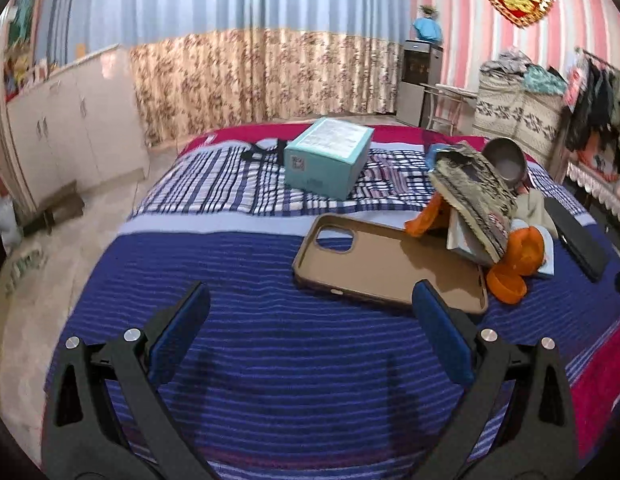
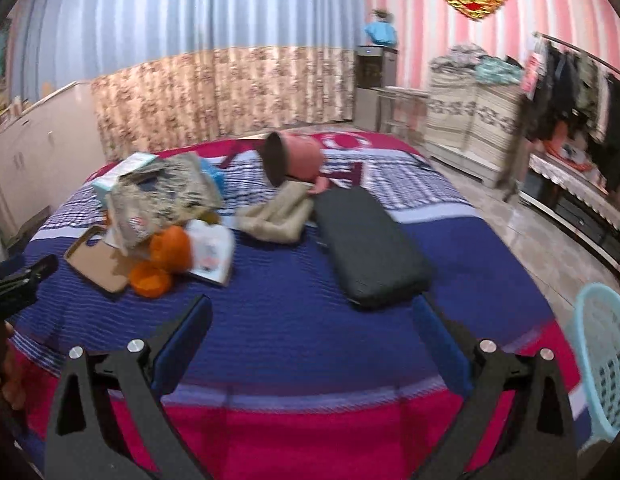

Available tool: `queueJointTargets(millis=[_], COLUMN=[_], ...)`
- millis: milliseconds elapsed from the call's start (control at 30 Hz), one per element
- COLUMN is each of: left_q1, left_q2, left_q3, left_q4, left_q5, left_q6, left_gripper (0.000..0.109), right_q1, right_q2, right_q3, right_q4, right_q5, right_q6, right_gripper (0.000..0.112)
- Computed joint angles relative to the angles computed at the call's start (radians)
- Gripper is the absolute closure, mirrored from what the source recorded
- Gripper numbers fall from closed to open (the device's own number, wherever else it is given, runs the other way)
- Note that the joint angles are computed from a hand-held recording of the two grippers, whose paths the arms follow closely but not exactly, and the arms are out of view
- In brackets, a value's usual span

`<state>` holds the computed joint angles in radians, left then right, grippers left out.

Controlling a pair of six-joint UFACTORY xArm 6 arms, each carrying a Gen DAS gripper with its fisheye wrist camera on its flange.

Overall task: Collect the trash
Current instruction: 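Move both tools back over the bed toward the orange items, then grasp an orange peel with the right tool while the left tool grasps the orange lid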

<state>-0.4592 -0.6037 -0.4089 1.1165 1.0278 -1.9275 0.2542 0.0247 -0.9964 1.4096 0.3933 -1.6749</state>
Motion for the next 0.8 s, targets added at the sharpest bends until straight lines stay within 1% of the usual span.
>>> queueJointTargets(millis=[67,133,267,367,433,467,500,533,600,700,800], left_q1=[0.017,0.027,0.046,0.05,0.043,0.037,0.027,0.024,0.013,0.012,0.014], left_q2=[-0.002,-0.007,-0.018,-0.019,-0.013,-0.008,-0.005,0.0,0.008,0.011,0.014], left_q3=[0.006,0.012,0.026,0.028,0.025,0.021,0.017,0.014,0.006,0.003,-0.001], left_q4=[-0.011,-0.015,-0.012,-0.006,0.0,0.004,0.005,0.009,0.009,0.008,-0.006], left_q5=[-0.02,-0.029,-0.065,-0.066,-0.059,-0.052,-0.042,-0.04,-0.03,-0.029,-0.03], left_q6=[-0.007,-0.014,-0.029,-0.027,-0.024,-0.021,-0.017,-0.012,-0.007,-0.002,0.01], left_gripper=[0.011,0.011,0.011,0.011,0.011,0.011,0.011,0.011,0.011,0.011,0.011], right_q1=[0.035,0.072,0.122,0.143,0.156,0.162,0.169,0.174,0.169,0.143,0.111], right_q2=[0.0,0.008,0.033,0.056,0.077,0.086,0.095,0.114,0.133,0.121,0.088], right_q3=[-0.003,-0.009,-0.029,-0.045,-0.063,-0.07,-0.076,-0.091,-0.108,-0.107,-0.086], right_q4=[0.005,0.005,-0.032,-0.087,-0.146,-0.163,-0.182,-0.227,-0.283,-0.232,-0.192], right_q5=[0.013,0.002,0.007,0.038,0.065,0.067,0.069,0.077,0.113,0.158,0.18], right_q6=[-0.002,-0.006,0.019,0.07,0.12,0.133,0.148,0.188,0.242,0.208,0.17], right_gripper=[0.015,0.015,0.016,0.03,0.041,0.043,0.048,0.061,0.078,0.088,0.09])
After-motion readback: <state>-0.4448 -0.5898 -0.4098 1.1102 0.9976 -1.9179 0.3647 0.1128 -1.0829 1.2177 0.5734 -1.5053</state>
